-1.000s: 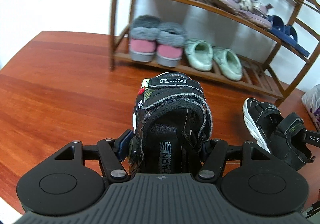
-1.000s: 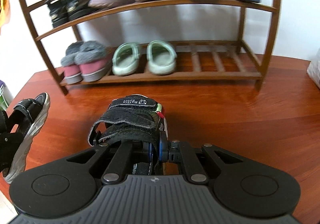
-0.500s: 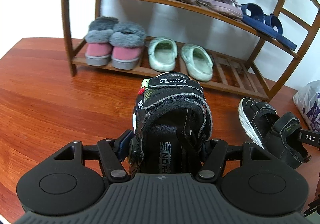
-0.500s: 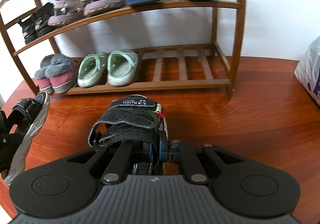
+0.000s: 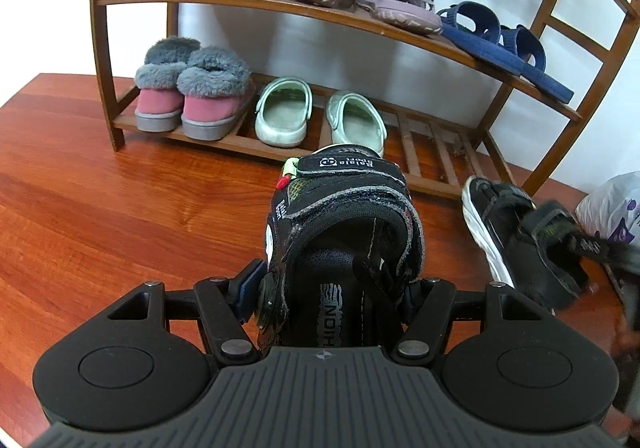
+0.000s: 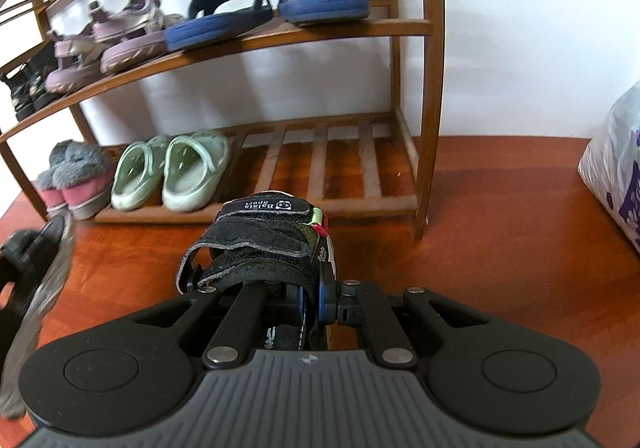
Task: Organize scattered shoes
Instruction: 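Lift both black sandals and carry them to the lower rack shelf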
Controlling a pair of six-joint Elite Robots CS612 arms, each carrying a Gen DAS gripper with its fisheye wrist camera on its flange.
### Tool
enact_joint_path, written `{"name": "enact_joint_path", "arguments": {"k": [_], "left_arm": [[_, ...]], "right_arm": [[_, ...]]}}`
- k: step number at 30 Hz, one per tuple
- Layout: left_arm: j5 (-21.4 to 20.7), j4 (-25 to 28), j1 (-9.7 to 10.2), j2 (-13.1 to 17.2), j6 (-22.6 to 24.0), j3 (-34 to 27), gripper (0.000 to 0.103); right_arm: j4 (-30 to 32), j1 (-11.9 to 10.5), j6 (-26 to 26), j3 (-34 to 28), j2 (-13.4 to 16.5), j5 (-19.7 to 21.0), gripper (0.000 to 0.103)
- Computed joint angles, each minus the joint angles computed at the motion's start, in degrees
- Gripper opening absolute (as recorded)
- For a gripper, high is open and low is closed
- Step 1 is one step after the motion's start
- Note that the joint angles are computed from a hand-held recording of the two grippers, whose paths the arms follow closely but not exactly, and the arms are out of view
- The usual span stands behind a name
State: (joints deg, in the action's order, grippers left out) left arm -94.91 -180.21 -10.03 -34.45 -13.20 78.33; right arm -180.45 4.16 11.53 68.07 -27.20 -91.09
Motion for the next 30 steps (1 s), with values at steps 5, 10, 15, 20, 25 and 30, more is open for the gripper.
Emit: {"name": "enact_joint_path", "arguments": {"k": [5,10,15,20,25,30], "left_arm": [[2.17,0.06,-0.49,-1.50,-1.58,2.43,0.065],[4.96,0.17,-0.59,-2.87,-4.04,4.57,0.065],[8.07,1.04,-0.45,-3.88,-6.32,5.93,0.065],[11.09,1.94,-0.28,-4.58,-8.23,6.79,0.065],[13.32,2.78,-0.19,-4.91,-8.96,7.04,0.065],[13.41,3.72,-0.12,-4.97,-8.94,6.82,0.066]], "right_arm": [[2.03,-0.37,0.50,-7.43,3.93,-1.98,0.008],[5.53,-0.48,0.54,-17.76,9.27,-4.71,0.008],[9.07,-0.37,-0.62,-28.51,14.82,-8.13,0.008],[13.06,-0.13,-1.47,-39.01,20.31,-11.62,0.008],[18.14,0.05,-2.50,-50.11,26.13,-13.76,0.008],[23.24,0.06,-2.85,-59.53,30.92,-13.95,0.010]]}}
